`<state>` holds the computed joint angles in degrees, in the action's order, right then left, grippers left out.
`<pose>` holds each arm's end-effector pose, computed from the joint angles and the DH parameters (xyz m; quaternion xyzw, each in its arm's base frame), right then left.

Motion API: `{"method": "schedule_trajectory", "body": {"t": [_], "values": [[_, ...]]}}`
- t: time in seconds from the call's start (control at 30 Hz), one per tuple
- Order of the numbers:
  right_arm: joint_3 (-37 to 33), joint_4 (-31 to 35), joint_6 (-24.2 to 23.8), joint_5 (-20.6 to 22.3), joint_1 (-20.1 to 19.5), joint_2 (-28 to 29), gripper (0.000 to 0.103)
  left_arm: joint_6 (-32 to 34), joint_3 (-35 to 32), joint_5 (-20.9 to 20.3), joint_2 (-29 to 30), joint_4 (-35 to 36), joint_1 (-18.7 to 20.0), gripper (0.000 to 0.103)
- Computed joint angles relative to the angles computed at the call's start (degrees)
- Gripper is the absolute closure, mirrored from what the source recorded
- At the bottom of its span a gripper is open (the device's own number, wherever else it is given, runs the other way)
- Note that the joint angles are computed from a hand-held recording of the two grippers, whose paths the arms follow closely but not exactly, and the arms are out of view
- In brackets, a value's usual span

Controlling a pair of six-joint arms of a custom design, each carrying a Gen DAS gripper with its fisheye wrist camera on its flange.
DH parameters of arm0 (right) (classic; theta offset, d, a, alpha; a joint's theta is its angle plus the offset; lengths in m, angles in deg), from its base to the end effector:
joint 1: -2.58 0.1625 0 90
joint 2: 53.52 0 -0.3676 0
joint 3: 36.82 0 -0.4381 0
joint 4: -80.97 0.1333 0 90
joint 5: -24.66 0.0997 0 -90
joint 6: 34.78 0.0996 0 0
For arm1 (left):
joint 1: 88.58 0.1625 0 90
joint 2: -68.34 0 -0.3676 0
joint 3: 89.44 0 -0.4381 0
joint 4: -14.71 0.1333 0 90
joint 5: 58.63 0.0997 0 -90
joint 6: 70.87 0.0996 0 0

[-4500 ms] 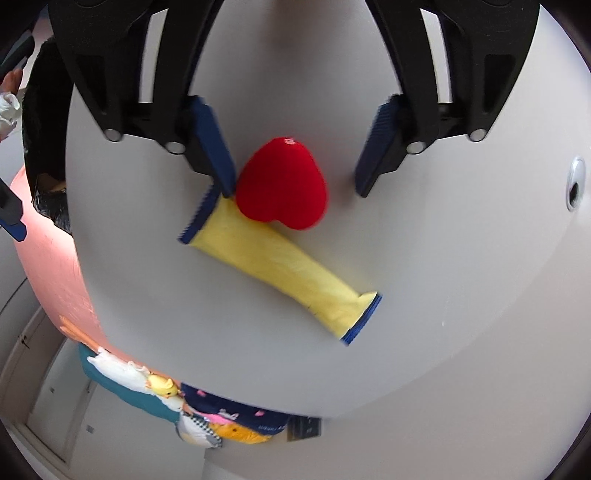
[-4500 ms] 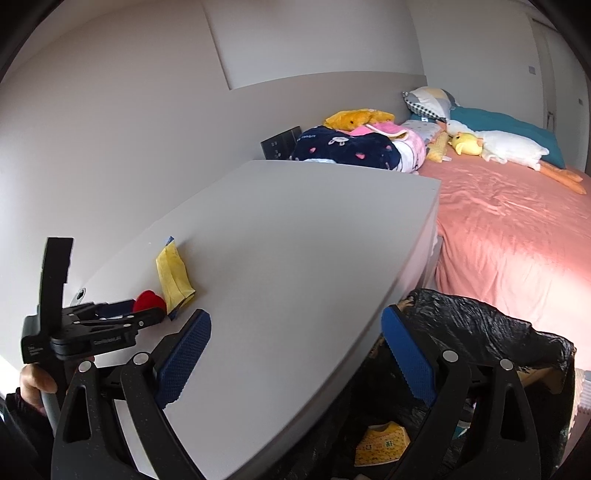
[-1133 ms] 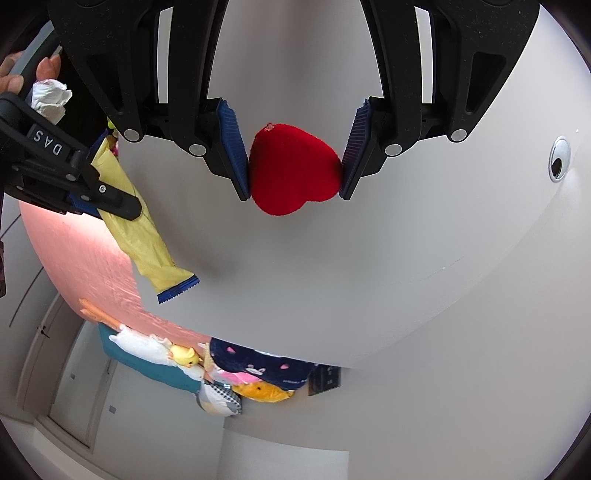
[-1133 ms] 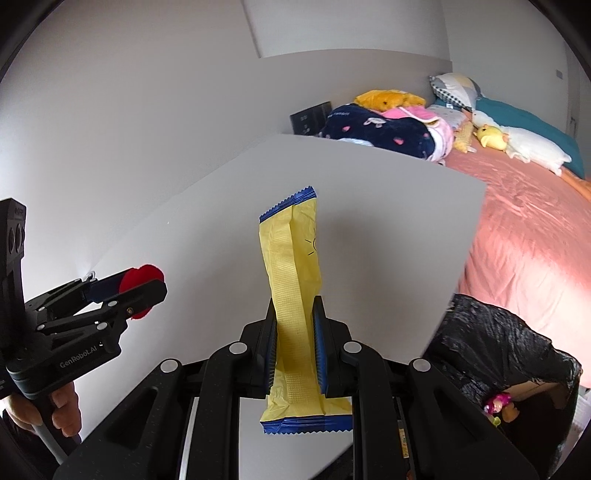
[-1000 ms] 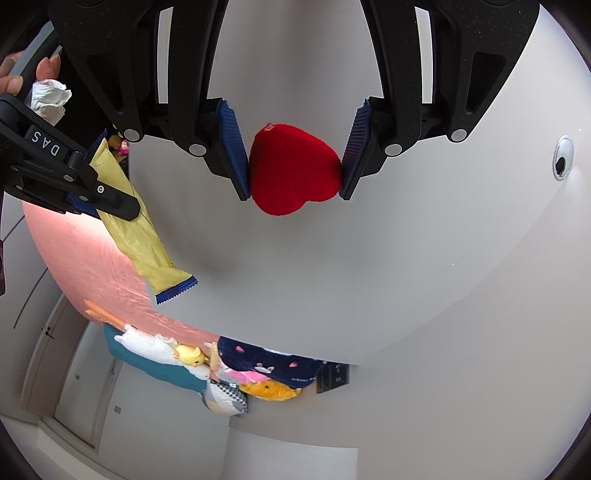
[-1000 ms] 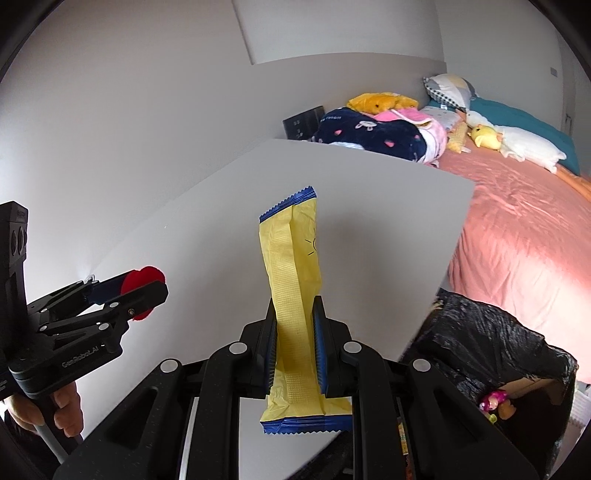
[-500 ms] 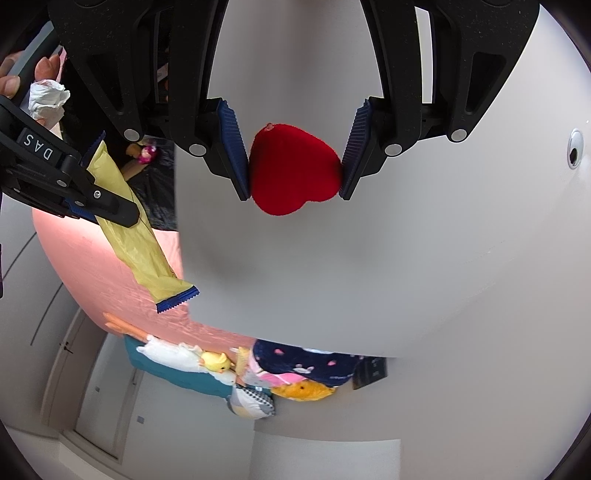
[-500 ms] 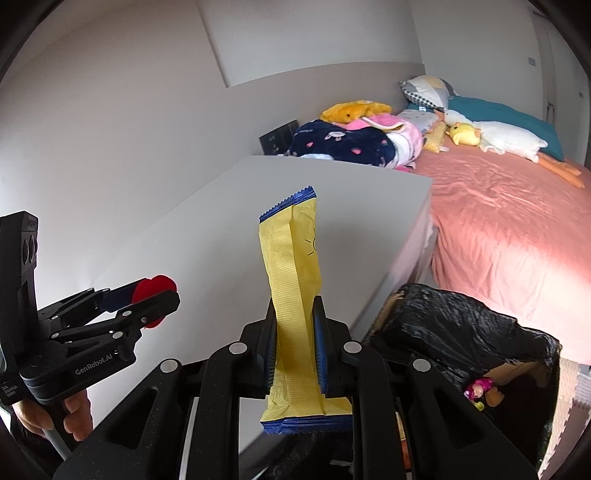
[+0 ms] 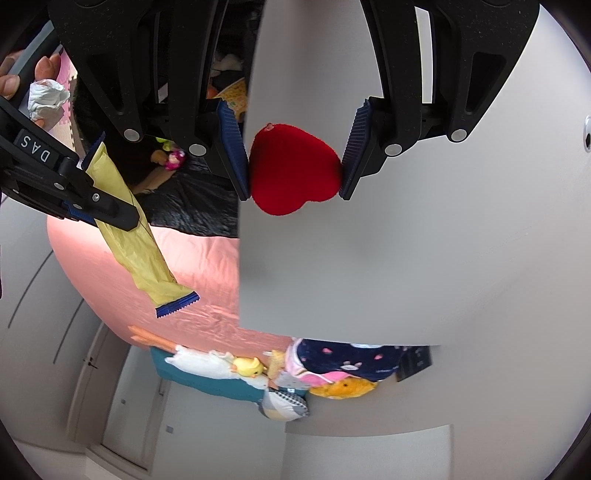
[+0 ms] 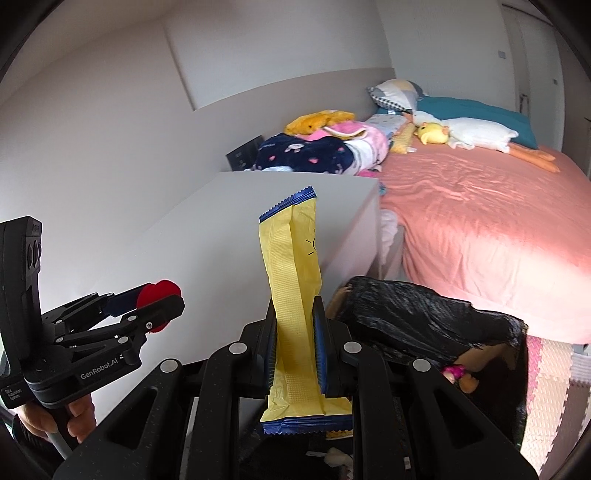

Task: Collect trash
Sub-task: 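Carry the red heart and yellow strip over the black trash bag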

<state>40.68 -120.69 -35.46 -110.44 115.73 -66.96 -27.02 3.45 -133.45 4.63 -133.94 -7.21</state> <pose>0.3204 -0.5898 -0.1198 0.0230 -0.8588 0.4339 0.2715 0.0556 -0.6956 0.2438 0.3937 0.8747 -0.2017 0.1980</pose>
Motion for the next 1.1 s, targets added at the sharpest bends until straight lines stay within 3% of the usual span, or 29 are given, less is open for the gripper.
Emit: {"method": "schedule_trajectory", "body": {"t": [0.4,1.1], "values": [[8.8,-7.1,1.6,-2.9,-0.6,-4.3,0.085,1.5,4.1,-0.8,-1.2,0.4,-1.9,0.055],[17.7,-15.6,4.8,-8.6,-1.0,-8.3,0.085,3.4,7.9,-2.8,-1.7,2.1,-4.7,0.055]]}}
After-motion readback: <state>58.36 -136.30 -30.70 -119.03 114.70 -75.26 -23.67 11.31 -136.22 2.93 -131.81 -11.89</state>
